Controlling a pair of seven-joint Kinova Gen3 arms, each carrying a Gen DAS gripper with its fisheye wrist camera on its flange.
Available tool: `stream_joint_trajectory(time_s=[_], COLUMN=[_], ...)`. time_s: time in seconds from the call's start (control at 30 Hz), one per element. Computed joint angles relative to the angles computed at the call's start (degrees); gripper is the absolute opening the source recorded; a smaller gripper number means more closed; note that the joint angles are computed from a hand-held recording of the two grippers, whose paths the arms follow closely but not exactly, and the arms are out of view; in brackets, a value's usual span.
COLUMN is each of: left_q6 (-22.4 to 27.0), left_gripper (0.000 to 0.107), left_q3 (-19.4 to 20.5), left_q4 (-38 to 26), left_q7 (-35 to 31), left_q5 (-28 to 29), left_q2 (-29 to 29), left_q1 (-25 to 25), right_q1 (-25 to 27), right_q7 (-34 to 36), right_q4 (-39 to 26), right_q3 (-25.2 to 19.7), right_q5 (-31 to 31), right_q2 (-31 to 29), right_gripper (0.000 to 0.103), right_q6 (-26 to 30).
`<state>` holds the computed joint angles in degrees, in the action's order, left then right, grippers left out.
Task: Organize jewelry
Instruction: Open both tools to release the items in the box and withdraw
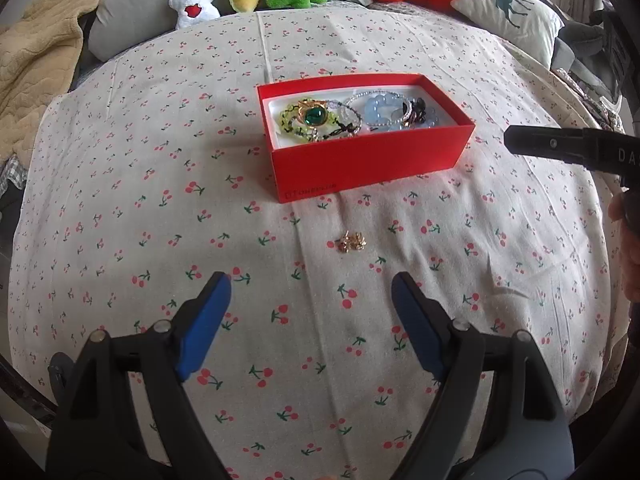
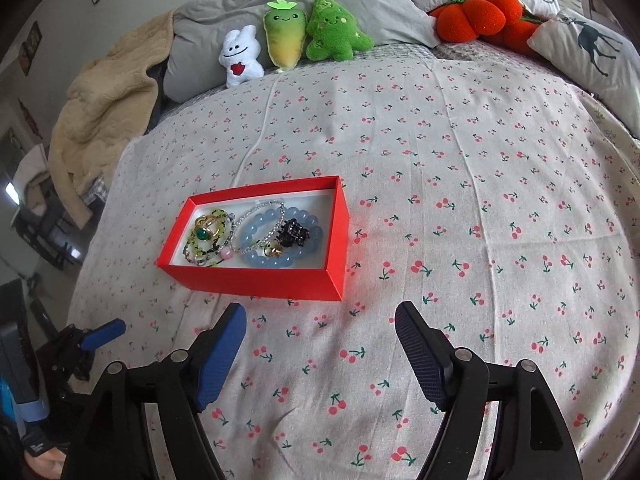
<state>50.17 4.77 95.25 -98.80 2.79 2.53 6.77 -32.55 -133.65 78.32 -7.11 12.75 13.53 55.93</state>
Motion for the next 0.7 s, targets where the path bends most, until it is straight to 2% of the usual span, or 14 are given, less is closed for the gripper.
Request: stream_joint_trajectory(time_s=[0.17, 0.7], left_q6=[-0.46, -3.21], left_gripper=[0.083, 0.083], left_q3=[-0.37, -0.9], left_q4=[2.38, 6.97], left_q7=[-0.86, -9.13], left_q5=[-0.51, 5.73], left_q2=[-0.74, -1.16], left_q1=[-0.39, -2.05], right_q1=[-1.36, -5.08], right_q7=[-1.27, 0.32], right_q4=[2.34, 6.65], right_q3=[-0.38, -2.12], right_q5=[2.06, 4.46], right_q2=[-0.83, 0.5], right_gripper=[0.082, 0.083], right_q6=[0.31, 3.13])
